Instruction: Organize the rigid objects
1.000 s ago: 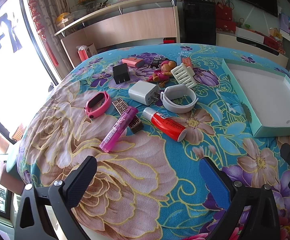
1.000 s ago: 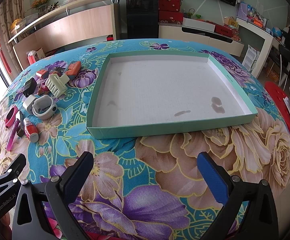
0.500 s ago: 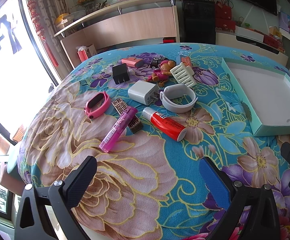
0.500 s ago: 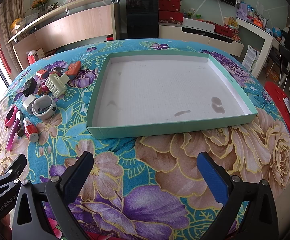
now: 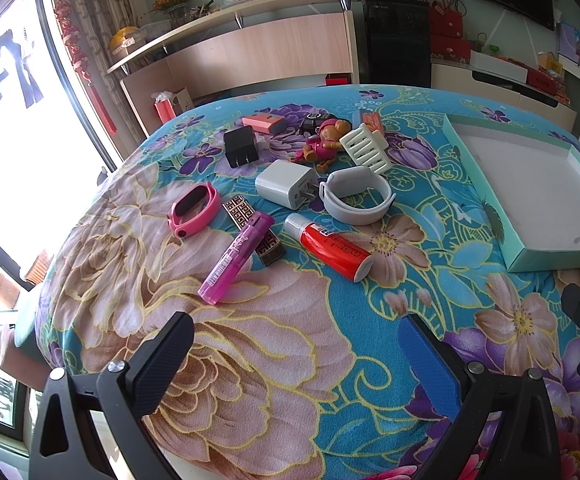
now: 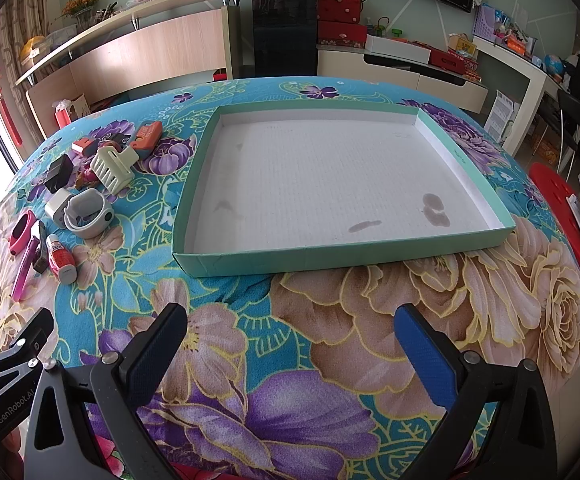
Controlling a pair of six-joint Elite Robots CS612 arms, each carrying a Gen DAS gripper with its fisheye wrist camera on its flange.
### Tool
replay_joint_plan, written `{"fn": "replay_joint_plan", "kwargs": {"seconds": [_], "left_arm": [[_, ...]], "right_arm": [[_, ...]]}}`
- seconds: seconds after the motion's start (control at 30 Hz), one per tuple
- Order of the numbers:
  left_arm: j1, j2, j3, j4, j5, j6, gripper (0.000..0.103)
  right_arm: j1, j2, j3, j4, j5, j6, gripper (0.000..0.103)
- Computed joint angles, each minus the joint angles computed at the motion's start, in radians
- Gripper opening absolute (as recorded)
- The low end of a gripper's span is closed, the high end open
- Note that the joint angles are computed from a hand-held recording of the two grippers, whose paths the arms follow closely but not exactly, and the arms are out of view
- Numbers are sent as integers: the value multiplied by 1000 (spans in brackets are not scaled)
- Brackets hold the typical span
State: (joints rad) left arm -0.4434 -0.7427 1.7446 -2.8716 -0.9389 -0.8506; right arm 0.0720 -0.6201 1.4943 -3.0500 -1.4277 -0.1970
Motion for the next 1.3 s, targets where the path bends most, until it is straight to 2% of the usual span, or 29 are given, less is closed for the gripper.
{"fn": "replay_joint_plan", "kwargs": {"seconds": [0.3, 0.4, 0.5, 0.6, 0.7, 0.87, 1.03, 1.17, 1.3], "left_arm": [[1, -1, 3, -4, -8, -6, 103], [10, -11, 27, -75, -32, 3, 103], [23, -22, 35, -76, -19, 30, 103], [48, -35, 48, -79, -34, 15, 103], [70, -44, 67, -99, -58, -13, 103], [96, -33, 74, -114, -87, -9, 103], [115, -14, 63, -132, -114, 40, 100], [131, 4, 44, -138, -145, 86, 91], [140, 21, 26, -163, -160, 140, 86]], "right_arm": [[0, 1, -1, 1, 0, 0, 103], [-4, 0, 3, 0, 8, 1, 103], [-9, -8, 12, -34, 53, 5, 103], [-12, -17, 6, -25, 128, 2, 103], [-1, -18, -11, -16, 177, -19, 103], [31, -5, -48, 39, 239, -81, 103], [62, 17, -84, 113, 261, -127, 103], [78, 33, -109, 159, 272, -152, 103], [86, 45, -128, 185, 257, -162, 103]]}}
